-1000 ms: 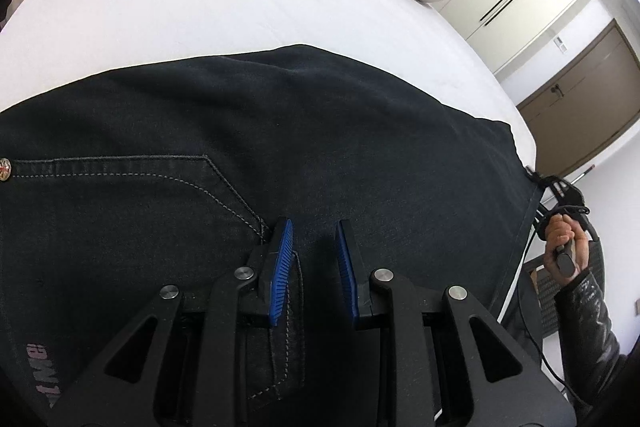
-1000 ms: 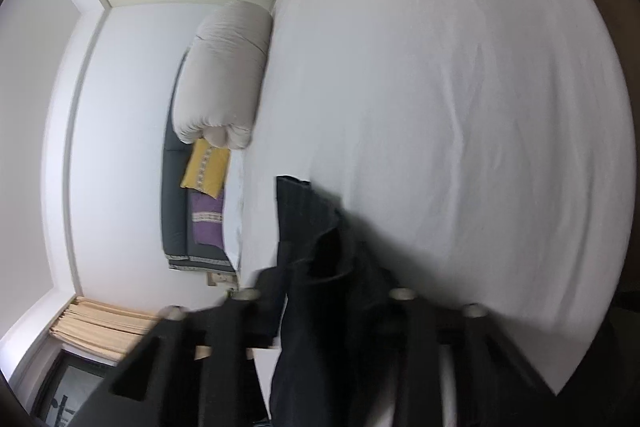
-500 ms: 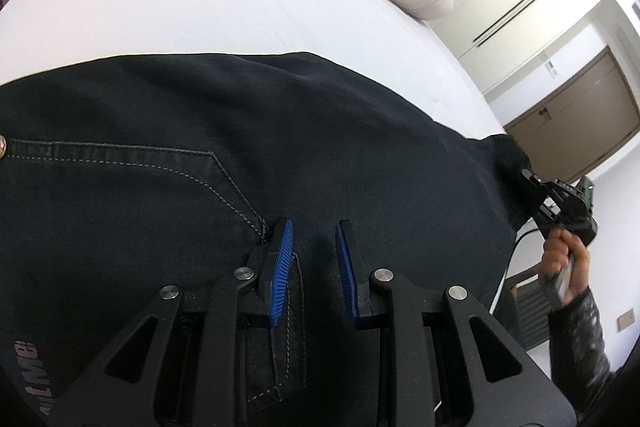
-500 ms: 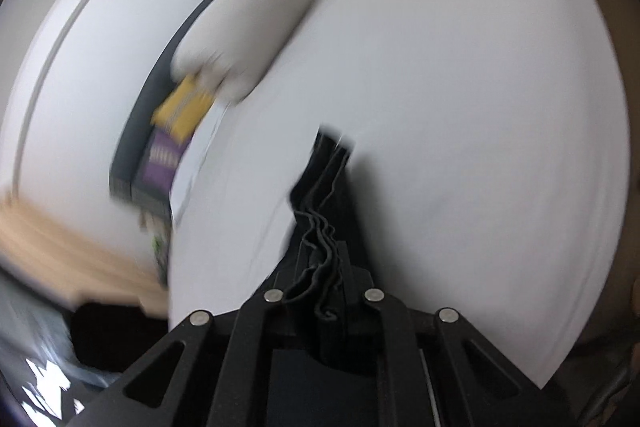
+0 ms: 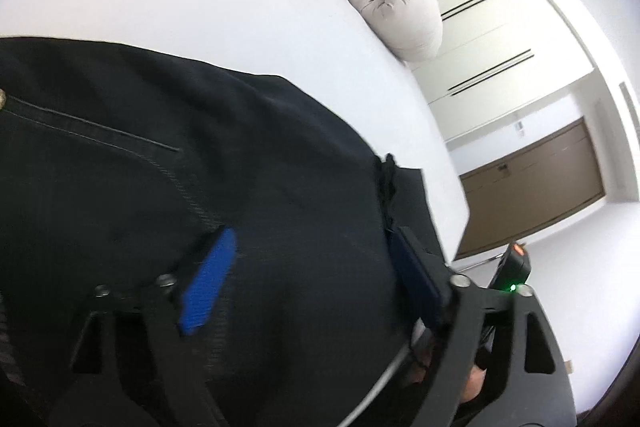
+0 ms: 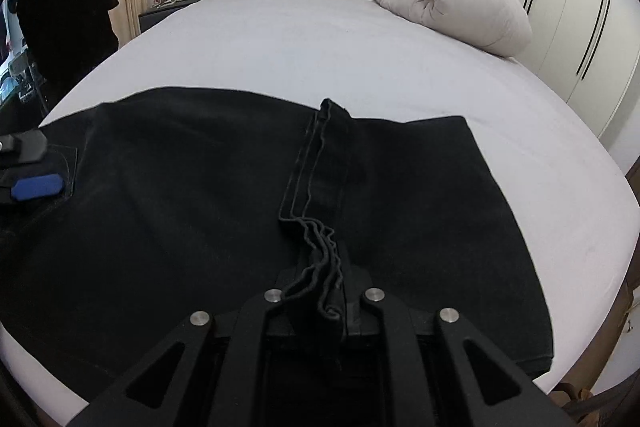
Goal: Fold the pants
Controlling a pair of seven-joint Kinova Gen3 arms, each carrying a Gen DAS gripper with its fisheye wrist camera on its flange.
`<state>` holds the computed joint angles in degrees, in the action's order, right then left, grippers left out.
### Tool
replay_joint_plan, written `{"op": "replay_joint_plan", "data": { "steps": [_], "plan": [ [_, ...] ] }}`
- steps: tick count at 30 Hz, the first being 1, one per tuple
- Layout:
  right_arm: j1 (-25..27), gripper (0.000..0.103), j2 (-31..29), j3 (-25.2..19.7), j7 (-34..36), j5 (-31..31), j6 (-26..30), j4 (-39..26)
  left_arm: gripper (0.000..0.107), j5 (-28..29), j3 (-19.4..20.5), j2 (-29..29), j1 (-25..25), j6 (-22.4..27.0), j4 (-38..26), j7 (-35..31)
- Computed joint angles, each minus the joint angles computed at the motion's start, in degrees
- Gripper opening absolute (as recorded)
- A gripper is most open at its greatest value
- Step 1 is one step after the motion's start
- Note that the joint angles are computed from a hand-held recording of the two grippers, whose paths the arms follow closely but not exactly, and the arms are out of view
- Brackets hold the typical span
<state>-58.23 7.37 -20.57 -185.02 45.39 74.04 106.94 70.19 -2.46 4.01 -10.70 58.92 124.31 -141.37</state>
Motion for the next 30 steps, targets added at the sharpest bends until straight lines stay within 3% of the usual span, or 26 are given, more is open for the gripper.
{"op": "replay_joint_plan", "data": {
  "steps": [8, 11, 15, 16, 19, 23, 30],
  "plan": [
    [-8.1, 0.011, 4.9, -1.4, 3.2, 7.8, 9.7, -8.7, 0.082, 3.1, 1.2, 5.9, -1.5, 11.3, -4.1, 4.1],
    [-10.9, 0.011, 7.3, -0.5, 6.6, 9.2, 10.2, -12.3, 0.09, 1.9, 2.0, 7.5, -1.0, 12.1, -7.3, 7.6],
    [-13.1, 0.011, 8.8, 1.1, 8.7, 9.3, 8.5, -14.6, 0.09, -2.8, 3.1, 9.6, -0.1, 12.0, -12.2, 10.9],
    [-13.4, 0.011, 9.0, 1.4, 9.2, 9.3, 7.8, -15.0, 0.085, -3.7, 3.2, 10.2, -0.5, 12.7, -13.2, 11.3],
    [-14.3, 0.011, 9.5, 2.3, 11.1, 9.9, 6.9, -16.5, 0.025, -8.1, 2.8, 10.8, -0.3, 14.6, -16.4, 11.1],
    [-15.2, 0.011, 10.7, 3.3, 13.9, 10.8, 5.6, -18.2, 0.012, -10.4, 3.1, 9.9, -3.3, 15.7, -17.7, 10.3],
    [-14.1, 0.011, 12.9, 5.3, 18.3, 8.6, 1.3, -19.9, 0.012, -14.5, 1.9, 9.9, -5.6, 15.7, -18.8, 10.7]
  ]
}}
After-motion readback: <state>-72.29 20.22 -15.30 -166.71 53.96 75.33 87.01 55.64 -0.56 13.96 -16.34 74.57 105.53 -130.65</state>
